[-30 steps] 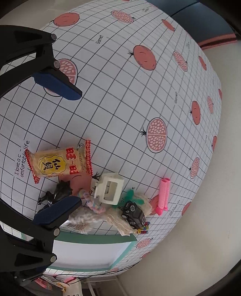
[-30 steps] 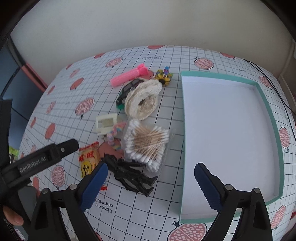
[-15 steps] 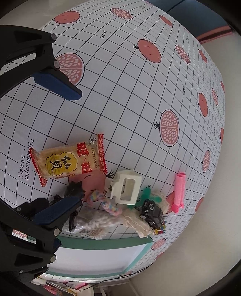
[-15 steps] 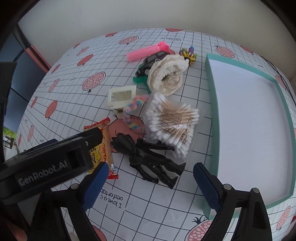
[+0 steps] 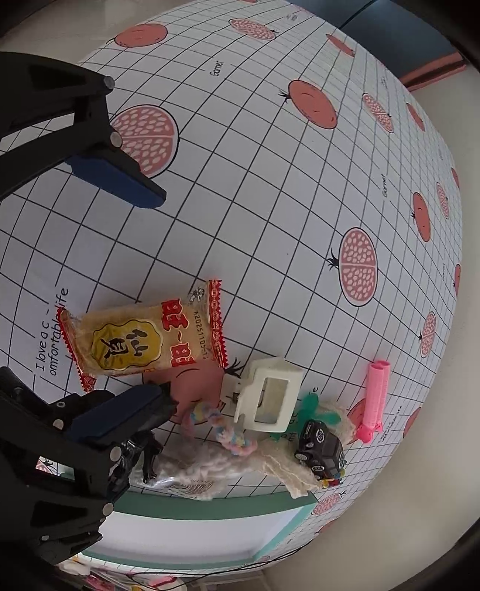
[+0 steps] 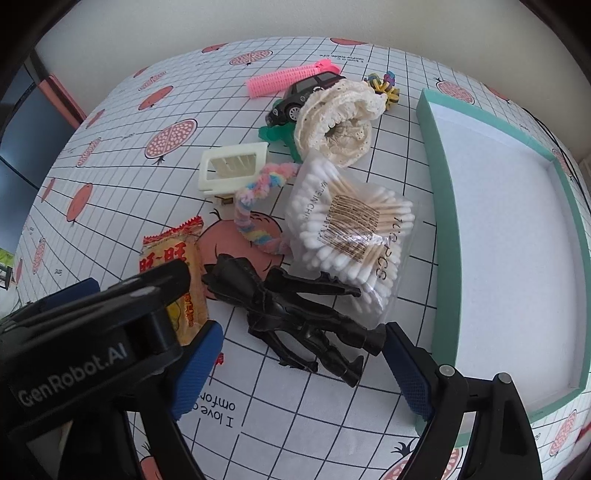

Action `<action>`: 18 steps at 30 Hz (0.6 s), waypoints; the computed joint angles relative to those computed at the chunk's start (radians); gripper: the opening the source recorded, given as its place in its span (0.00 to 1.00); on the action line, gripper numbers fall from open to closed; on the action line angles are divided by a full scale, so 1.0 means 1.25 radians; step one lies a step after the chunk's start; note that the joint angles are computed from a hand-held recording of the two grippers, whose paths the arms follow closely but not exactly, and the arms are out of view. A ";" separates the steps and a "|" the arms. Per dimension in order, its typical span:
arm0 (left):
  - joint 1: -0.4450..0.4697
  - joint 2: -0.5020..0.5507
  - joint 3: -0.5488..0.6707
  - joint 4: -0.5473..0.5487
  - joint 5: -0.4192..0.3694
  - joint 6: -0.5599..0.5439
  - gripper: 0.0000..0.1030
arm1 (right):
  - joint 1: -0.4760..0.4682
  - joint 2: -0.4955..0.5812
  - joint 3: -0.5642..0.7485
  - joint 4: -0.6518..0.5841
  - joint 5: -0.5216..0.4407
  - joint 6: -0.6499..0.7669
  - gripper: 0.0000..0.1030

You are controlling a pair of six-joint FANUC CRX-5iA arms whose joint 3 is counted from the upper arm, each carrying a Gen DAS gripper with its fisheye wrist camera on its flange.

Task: Organize objects
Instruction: 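Move the left tool to the yellow cracker packet while the right tool reaches the black toy figure, then close the left tool on the cracker packet while the right tool grips the black figure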

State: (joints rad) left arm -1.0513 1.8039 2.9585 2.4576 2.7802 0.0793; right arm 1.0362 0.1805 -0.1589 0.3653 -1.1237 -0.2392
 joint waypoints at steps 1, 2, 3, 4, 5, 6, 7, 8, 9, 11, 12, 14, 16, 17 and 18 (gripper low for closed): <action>0.000 0.001 0.001 0.002 0.004 0.003 0.94 | -0.001 0.002 0.002 -0.002 -0.003 0.002 0.87; 0.000 0.001 0.002 0.005 0.008 0.005 0.94 | -0.002 0.005 0.005 -0.004 -0.006 0.006 0.87; 0.000 0.002 0.002 0.007 0.011 0.007 0.94 | -0.004 0.008 0.009 -0.008 -0.010 0.010 0.87; 0.000 0.002 0.001 0.012 0.014 0.009 0.94 | -0.006 0.011 0.013 -0.012 -0.014 0.014 0.87; 0.000 0.002 0.001 0.016 0.018 0.011 0.94 | -0.007 0.014 0.016 -0.017 -0.017 0.017 0.87; 0.000 0.002 0.000 0.021 0.020 0.014 0.94 | -0.009 0.015 0.017 -0.020 -0.017 0.018 0.86; 0.000 0.002 -0.001 0.025 0.023 0.015 0.94 | -0.011 0.016 0.018 -0.022 -0.017 0.020 0.85; 0.000 0.001 -0.004 0.029 0.026 0.016 0.93 | -0.012 0.016 0.019 -0.024 -0.017 0.021 0.85; 0.000 0.001 -0.006 0.031 0.027 0.014 0.93 | -0.013 0.017 0.020 -0.026 -0.018 0.023 0.83; 0.000 0.001 -0.009 0.032 0.026 0.011 0.91 | -0.015 0.020 0.025 -0.030 -0.025 0.027 0.81; -0.001 0.001 -0.008 0.032 0.022 0.011 0.88 | -0.016 0.022 0.028 -0.032 -0.029 0.028 0.80; -0.003 0.001 -0.006 0.036 0.018 0.013 0.87 | -0.016 0.025 0.032 -0.031 -0.037 0.031 0.77; -0.004 0.000 -0.010 0.040 0.021 0.016 0.87 | -0.016 0.025 0.033 -0.031 -0.036 0.031 0.76; -0.005 -0.001 -0.011 0.040 0.021 0.016 0.85 | -0.017 0.025 0.034 -0.032 -0.037 0.033 0.76; -0.006 -0.002 -0.013 0.039 0.019 0.015 0.83 | -0.017 0.026 0.036 -0.033 -0.039 0.035 0.76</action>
